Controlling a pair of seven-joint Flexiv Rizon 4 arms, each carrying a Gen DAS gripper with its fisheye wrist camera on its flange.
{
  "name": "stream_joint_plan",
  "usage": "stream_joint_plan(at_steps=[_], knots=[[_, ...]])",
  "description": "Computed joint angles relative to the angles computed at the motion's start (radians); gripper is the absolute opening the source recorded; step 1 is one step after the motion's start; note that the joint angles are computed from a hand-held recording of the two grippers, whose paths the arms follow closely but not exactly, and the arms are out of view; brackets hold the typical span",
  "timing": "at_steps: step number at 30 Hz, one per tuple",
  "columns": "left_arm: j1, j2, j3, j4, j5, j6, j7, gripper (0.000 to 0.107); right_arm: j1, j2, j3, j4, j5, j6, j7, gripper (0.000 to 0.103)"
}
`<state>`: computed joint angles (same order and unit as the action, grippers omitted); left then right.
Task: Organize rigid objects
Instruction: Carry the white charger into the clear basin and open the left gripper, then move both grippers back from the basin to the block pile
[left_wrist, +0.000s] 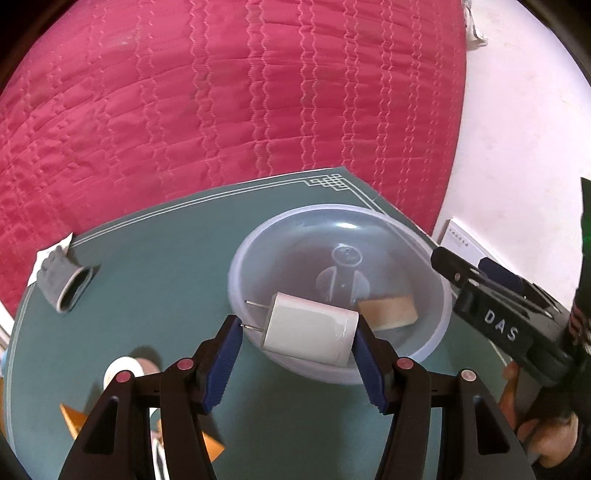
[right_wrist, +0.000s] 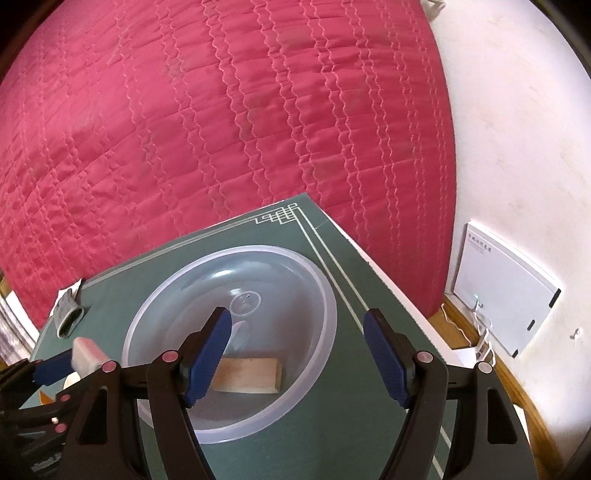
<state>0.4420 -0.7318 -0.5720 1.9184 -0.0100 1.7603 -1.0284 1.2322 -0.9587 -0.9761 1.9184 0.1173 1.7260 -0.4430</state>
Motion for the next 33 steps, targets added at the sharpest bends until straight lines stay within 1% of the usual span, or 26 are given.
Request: stream_joint_plan(at_steps=[7,8,9,11,19,23,33], knots=[[-0.032,-0.028,0.002,-0.045,-0.004,-0.009,0.021,0.064,0.004,-0.005,-0.008,0.009,0.019,0.006,0.017,0.075],[-0.036,-0.031,0.004,-0.049,-0.005,-0.008,0.022,0.068,0.004,-0.005,-0.008,0.009,0.019,0.007,0.018,0.075],[-0.034,-0.036,-0.002,-0.053,-0.005,-0.007,0.025,0.078,0.004,-0.005,-0.008,0.009,0.019,0.008,0.018,0.075],[-0.028,-0.042,-0.009,-0.051,-0.004,0.007,0.022,0.087,0.005,-0.006,-0.010,0.010,0.021,0.008,0.019,0.075],[-0.080,-0.025,0.094,-0.058,-0.010,0.048,-0.032,0.088,0.005,-0.011,-0.009,0.008,0.018,0.009,0.013,0.075],[-0.095,-0.014,0.137,-0.049,0.008,0.081,-0.058,0.089,0.009,-0.015,-0.010,0.008,0.017,0.012,0.005,0.075],[-0.069,0.017,0.174,-0.015,0.051,0.112,-0.118,0.092,0.013,-0.020,-0.007,0.004,0.025,0.026,-0.017,0.075]])
